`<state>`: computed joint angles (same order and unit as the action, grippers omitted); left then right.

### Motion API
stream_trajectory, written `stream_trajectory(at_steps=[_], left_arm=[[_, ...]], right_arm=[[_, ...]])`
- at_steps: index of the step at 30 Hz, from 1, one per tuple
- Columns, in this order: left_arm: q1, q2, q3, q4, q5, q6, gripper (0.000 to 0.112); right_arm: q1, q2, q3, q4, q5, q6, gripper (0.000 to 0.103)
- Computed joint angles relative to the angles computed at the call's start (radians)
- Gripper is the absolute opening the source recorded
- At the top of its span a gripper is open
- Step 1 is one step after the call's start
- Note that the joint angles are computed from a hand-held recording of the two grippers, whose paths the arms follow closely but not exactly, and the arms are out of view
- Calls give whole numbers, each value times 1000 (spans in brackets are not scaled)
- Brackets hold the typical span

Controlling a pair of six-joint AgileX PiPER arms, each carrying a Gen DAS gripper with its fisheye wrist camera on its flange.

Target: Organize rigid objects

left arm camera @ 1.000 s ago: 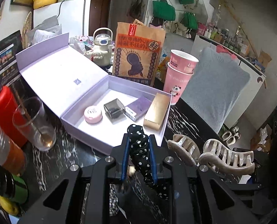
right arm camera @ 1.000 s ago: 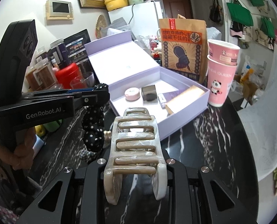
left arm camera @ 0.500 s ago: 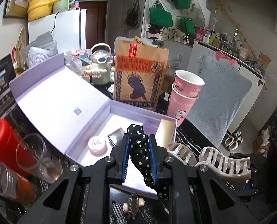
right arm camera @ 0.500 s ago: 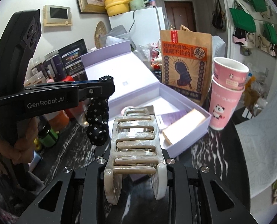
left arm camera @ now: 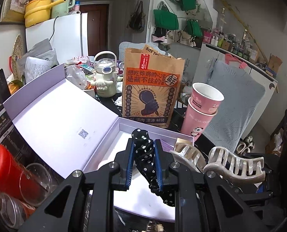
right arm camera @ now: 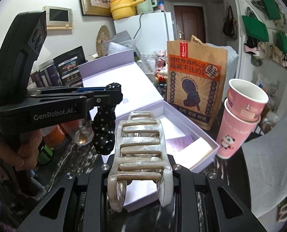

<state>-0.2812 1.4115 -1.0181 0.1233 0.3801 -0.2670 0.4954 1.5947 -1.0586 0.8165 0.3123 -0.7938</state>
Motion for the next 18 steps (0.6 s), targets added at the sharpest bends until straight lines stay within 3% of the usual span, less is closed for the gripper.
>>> stream_trajectory(at_steps=[8,18], left_arm=[[52,75,-66,-86,-9,126,19],[85,188,-141,-107,-30,168,19]], right_arm=[[-15,86,-109,-52,28,39,26],[-20,206,-244,-143,47,134,26]])
